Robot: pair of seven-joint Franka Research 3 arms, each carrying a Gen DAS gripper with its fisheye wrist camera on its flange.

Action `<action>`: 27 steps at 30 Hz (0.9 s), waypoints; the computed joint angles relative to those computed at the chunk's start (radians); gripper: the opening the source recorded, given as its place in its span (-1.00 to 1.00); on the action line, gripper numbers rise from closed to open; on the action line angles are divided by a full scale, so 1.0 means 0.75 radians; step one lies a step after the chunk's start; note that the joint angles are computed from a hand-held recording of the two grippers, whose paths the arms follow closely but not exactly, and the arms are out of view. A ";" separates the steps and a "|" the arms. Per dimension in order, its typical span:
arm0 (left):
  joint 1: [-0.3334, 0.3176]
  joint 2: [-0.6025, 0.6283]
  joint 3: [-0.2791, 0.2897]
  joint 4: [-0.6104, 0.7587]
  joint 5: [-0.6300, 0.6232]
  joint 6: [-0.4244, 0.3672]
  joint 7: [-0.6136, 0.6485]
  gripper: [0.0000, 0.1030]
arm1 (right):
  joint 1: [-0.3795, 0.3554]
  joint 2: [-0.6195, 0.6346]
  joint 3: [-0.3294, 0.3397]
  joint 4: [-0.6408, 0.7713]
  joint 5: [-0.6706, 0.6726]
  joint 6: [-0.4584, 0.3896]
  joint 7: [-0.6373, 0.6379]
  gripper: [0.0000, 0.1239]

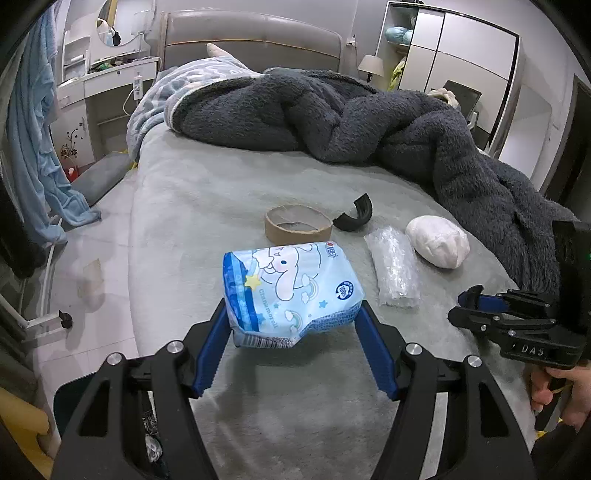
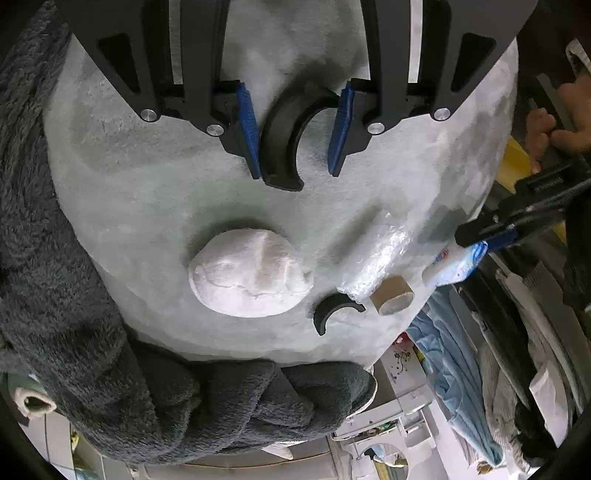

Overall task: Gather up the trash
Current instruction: 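Carry the diaper pack in the left gripper while the right gripper carries the black piece to the bin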

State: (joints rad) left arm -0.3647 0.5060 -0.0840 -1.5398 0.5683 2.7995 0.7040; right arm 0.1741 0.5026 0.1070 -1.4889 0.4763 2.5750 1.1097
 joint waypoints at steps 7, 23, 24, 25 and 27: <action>0.002 -0.031 0.008 -0.035 0.023 -0.004 0.010 0.35 | 0.036 0.000 -0.032 0.013 -0.075 0.034 0.059 -0.70; 0.103 -0.152 -0.040 -0.191 -0.008 -0.164 0.044 0.30 | 0.104 0.030 0.015 0.174 -0.100 0.006 0.069 -0.70; 0.123 -0.157 -0.057 -0.204 -0.044 -0.185 0.080 0.30 | 0.111 0.035 0.016 0.189 -0.102 0.004 0.071 -0.70; 0.132 -0.163 -0.062 -0.213 -0.061 -0.198 0.093 0.30 | 0.116 0.039 0.019 0.201 -0.103 0.002 0.072 -0.70; 0.147 -0.183 -0.066 -0.241 -0.088 -0.216 0.109 0.30 | 0.130 0.051 0.020 0.228 -0.111 -0.006 0.078 -0.70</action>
